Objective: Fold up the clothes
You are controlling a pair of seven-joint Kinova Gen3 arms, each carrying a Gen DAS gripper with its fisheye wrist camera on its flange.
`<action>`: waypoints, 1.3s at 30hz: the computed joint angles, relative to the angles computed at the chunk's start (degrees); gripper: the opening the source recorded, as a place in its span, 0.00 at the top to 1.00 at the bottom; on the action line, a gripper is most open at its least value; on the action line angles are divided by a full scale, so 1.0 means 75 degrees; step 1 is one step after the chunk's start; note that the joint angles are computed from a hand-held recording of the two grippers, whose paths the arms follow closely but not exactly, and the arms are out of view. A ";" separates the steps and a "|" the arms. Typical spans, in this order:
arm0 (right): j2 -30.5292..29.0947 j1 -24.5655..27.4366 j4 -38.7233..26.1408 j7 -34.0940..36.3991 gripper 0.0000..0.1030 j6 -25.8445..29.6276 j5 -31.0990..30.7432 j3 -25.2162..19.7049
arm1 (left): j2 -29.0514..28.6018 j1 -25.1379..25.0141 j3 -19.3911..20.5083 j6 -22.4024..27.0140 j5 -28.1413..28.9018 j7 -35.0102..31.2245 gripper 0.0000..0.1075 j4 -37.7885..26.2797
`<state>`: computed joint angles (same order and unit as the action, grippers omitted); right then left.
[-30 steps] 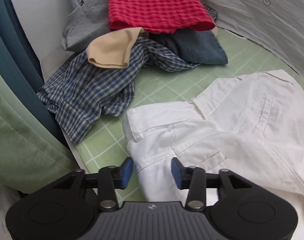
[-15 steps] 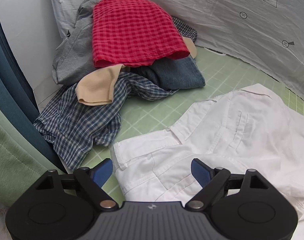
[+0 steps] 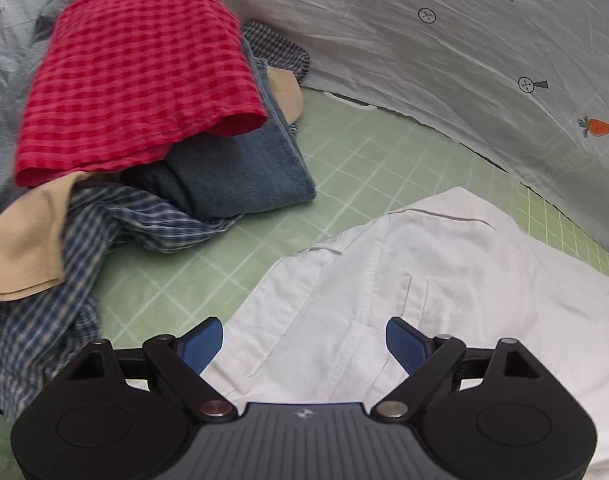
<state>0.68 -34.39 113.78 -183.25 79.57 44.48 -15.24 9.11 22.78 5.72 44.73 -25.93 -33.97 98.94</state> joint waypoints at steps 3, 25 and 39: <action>0.0513 0.0346 -0.0414 0.0796 0.01 -0.0575 0.0005 0.0360 | 0.0544 -0.0091 -0.0040 -0.0017 0.0205 -0.0312 0.17 -0.0445; 0.1176 0.2093 -0.2016 0.2661 0.45 -0.0921 0.2766 0.1199 | 0.1517 0.0509 -0.0667 0.0270 0.0197 -0.0108 0.16 -0.1066; 0.1030 0.0950 -0.0694 0.1223 0.05 -0.0728 0.2088 0.0800 | 0.1892 0.0363 -0.0546 -0.0427 0.0213 -0.1176 0.10 -0.1792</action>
<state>8.40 -27.26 108.57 -174.08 74.11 60.14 -9.23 23.30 25.50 1.63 41.53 -24.33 -42.79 85.50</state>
